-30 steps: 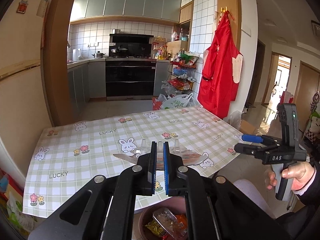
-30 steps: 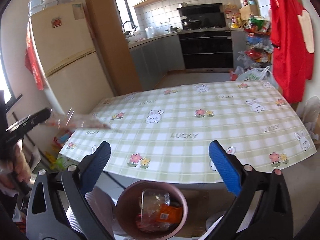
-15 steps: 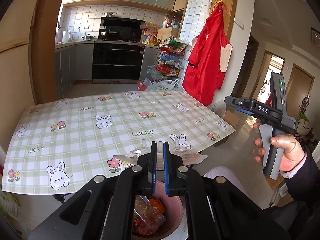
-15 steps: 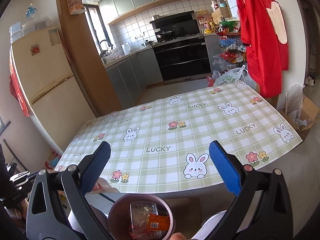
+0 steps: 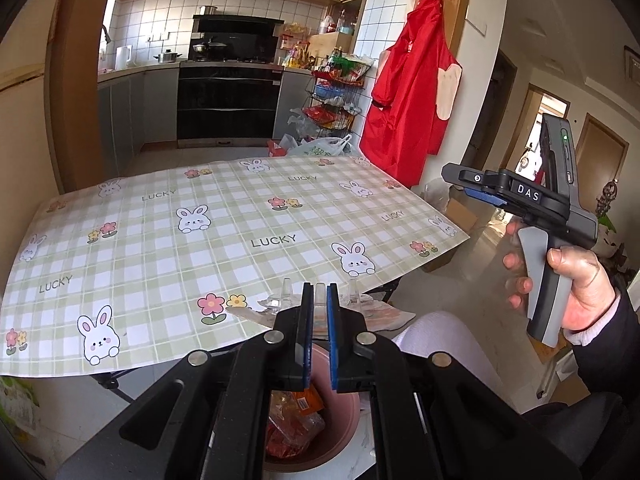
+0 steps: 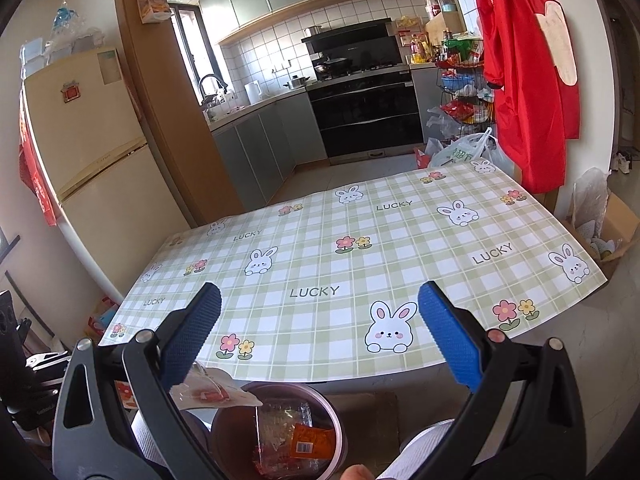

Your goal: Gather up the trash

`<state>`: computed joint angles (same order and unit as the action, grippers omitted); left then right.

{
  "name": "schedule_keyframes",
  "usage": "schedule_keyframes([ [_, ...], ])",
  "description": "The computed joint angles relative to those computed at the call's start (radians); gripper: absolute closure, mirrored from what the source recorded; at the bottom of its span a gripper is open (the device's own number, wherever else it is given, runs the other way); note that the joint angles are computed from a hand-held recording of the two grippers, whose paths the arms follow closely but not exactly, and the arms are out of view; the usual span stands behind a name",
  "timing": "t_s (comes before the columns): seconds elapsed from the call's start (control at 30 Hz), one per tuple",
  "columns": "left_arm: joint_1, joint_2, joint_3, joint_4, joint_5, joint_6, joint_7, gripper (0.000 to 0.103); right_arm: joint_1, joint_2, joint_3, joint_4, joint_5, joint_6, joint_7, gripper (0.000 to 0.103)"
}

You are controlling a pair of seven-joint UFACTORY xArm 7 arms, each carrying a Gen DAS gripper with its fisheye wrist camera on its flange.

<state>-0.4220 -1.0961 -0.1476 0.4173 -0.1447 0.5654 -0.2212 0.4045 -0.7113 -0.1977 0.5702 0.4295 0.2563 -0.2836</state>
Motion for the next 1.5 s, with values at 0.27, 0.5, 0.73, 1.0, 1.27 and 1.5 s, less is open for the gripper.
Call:
schedule_keyframes([
  [0.27,0.021,0.019,-0.001,-0.014,-0.003,-0.036,-0.029,0.031,-0.028,0.002,0.03,-0.011,-0.025,-0.017,0.03,0.006],
  [0.5,0.157,-0.036,-0.064,-0.009,0.088,-0.009,-0.113,0.007,-0.066,0.003,0.066,-0.02,-0.079,-0.046,0.089,0.006],
  [0.73,0.228,-0.041,-0.074,0.031,0.175,0.021,-0.135,0.006,-0.093,-0.012,0.108,0.01,-0.159,0.004,0.089,0.006],
  [1.0,0.276,-0.063,-0.093,0.08,0.251,0.011,-0.11,0.006,-0.081,-0.053,0.124,0.061,-0.192,0.046,0.077,0.006],
  [1.27,0.323,-0.055,-0.109,0.174,0.296,-0.02,-0.076,0.006,-0.067,-0.084,0.144,0.109,-0.213,0.058,0.061,0.006],
  [1.5,0.336,-0.046,-0.115,0.228,0.297,-0.039,-0.059,0.006,-0.073,-0.106,0.164,0.128,-0.235,0.057,0.06,0.006],
])
